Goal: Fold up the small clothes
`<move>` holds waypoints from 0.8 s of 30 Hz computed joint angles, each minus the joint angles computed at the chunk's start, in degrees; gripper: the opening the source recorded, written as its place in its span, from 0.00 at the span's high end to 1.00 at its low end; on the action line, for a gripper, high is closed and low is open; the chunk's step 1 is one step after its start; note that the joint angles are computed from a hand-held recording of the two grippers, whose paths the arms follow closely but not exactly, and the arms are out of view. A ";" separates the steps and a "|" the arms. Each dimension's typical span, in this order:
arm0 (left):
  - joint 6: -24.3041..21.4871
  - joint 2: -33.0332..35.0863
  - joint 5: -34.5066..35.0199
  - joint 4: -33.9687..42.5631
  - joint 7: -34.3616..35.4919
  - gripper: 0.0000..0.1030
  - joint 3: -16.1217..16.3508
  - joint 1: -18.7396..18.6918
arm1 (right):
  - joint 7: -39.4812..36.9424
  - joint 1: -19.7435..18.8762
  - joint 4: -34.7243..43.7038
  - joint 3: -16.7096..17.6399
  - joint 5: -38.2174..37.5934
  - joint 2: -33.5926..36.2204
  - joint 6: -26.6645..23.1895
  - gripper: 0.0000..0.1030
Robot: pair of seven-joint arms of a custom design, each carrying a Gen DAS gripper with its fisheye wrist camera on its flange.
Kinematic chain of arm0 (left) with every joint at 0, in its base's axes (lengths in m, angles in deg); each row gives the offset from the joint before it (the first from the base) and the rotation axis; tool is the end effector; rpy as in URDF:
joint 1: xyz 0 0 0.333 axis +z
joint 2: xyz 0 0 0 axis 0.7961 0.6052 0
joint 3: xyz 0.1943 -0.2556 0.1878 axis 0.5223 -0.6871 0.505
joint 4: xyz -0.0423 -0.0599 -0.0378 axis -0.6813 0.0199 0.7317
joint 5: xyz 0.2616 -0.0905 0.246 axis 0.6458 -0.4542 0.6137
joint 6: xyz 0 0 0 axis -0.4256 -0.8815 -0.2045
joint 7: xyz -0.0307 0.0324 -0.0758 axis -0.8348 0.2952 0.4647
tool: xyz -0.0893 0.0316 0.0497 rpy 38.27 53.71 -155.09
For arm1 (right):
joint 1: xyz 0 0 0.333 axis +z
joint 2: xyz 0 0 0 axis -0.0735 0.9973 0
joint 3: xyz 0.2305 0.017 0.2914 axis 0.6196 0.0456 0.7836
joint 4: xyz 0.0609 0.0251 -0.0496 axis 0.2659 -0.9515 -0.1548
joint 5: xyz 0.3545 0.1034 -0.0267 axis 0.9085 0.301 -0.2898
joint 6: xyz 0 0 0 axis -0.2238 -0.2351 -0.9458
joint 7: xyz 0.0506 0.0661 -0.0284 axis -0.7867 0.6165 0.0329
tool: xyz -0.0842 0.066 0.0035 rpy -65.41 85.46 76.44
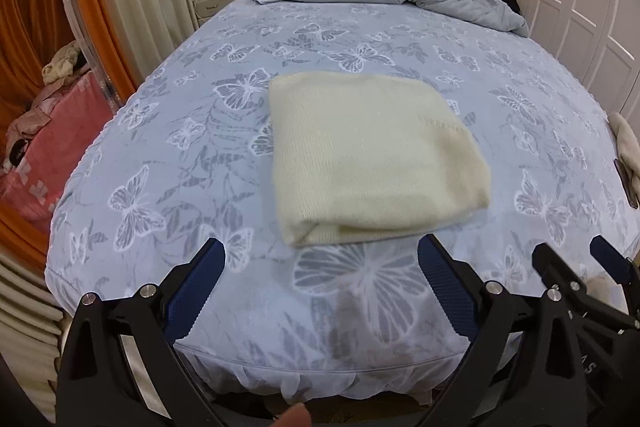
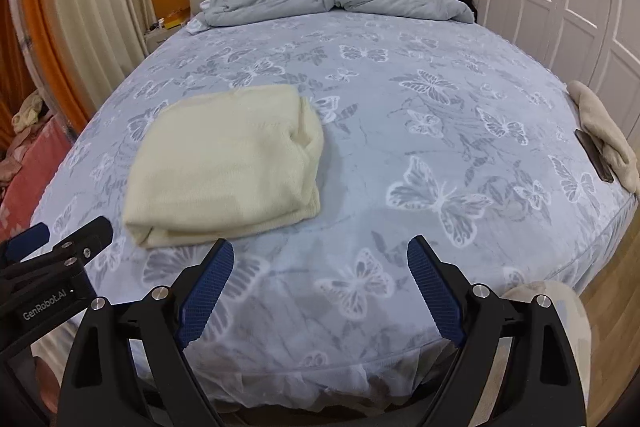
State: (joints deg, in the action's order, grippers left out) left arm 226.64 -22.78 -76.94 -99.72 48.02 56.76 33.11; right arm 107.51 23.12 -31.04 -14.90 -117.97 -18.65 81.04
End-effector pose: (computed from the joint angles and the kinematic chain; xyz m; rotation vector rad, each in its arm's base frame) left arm 0.7274 -0.2772 0.4433 -1.4860 2.1648 -0.7470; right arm 0.6028 0.3020 0.4710 -1.3760 2.2471 -0.7596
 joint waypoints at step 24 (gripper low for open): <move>5.04 0.49 5.51 -7.70 -5.67 0.08 4.98 -2.74 | 0.16 1.31 -1.33 -0.18 2.85 3.37 3.91 0.16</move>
